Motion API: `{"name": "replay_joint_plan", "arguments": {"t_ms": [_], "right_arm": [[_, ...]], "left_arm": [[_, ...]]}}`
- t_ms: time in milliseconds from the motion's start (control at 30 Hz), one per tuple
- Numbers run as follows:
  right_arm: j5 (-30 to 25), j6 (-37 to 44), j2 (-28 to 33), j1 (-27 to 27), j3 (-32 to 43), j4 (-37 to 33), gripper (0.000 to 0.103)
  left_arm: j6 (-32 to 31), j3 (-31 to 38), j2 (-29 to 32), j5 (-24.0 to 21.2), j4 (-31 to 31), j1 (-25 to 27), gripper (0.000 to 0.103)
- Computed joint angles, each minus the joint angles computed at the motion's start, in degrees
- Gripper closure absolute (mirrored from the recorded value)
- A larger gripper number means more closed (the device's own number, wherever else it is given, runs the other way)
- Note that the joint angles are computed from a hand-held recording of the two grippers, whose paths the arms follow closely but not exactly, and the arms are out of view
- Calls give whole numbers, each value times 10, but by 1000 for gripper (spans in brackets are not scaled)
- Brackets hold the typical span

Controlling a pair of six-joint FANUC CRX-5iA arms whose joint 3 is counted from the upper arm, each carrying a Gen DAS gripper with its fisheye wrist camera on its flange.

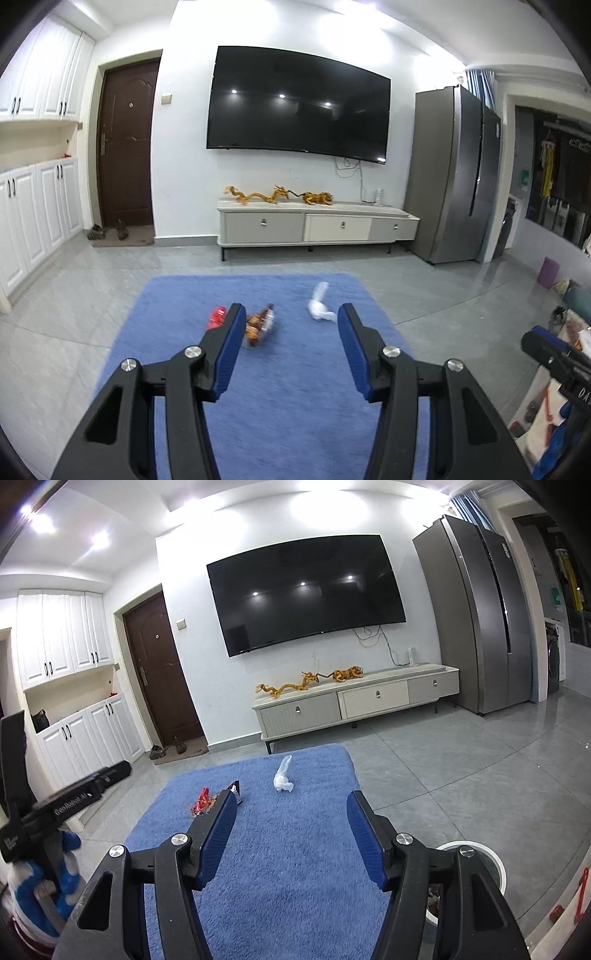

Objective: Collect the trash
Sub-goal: 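Move both open tools back to the wrappers on the rug, then grasp the brown snack bag with the left tool while the right tool grasps the clear plastic bag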

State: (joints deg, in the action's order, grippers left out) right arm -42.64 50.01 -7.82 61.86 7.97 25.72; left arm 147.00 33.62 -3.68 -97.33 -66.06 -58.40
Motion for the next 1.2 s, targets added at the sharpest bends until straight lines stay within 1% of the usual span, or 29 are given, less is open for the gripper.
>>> {"name": "replay_joint_plan", "arguments": {"t_ms": [67,200,333,433,600,633,733,867,1033,1200], "right_arm": [[-7,13,13,-4,17,-13,43],[-21,38,40,-14,51,-34,43],[-37,66,74,-27,90,-64,43],[-59,90,112,-40,132,-95,43],[-105,136,184,-58,214,-142,43],[-113,144,198,-62,230,-151,43],[-139,170,243,-74,283,-179,43],[-172,195,306,-88,355,-208,43],[-212,218,378,-103,447,-238,43],[-260,239,457,-109,563,-258,44]], "left_arm": [[-10,-4,-7,-2,2,10,53],[-20,-28,-28,26,34,50,53],[-24,-73,-56,83,97,116,53],[-27,-105,-70,121,147,169,53],[-54,-169,-85,196,249,273,53],[-65,-186,-87,220,278,299,53],[-97,-220,-85,271,335,348,53],[-136,-243,-72,322,391,397,53],[-163,-246,-42,350,430,446,54],[-182,-236,-13,368,440,462,54]]}}
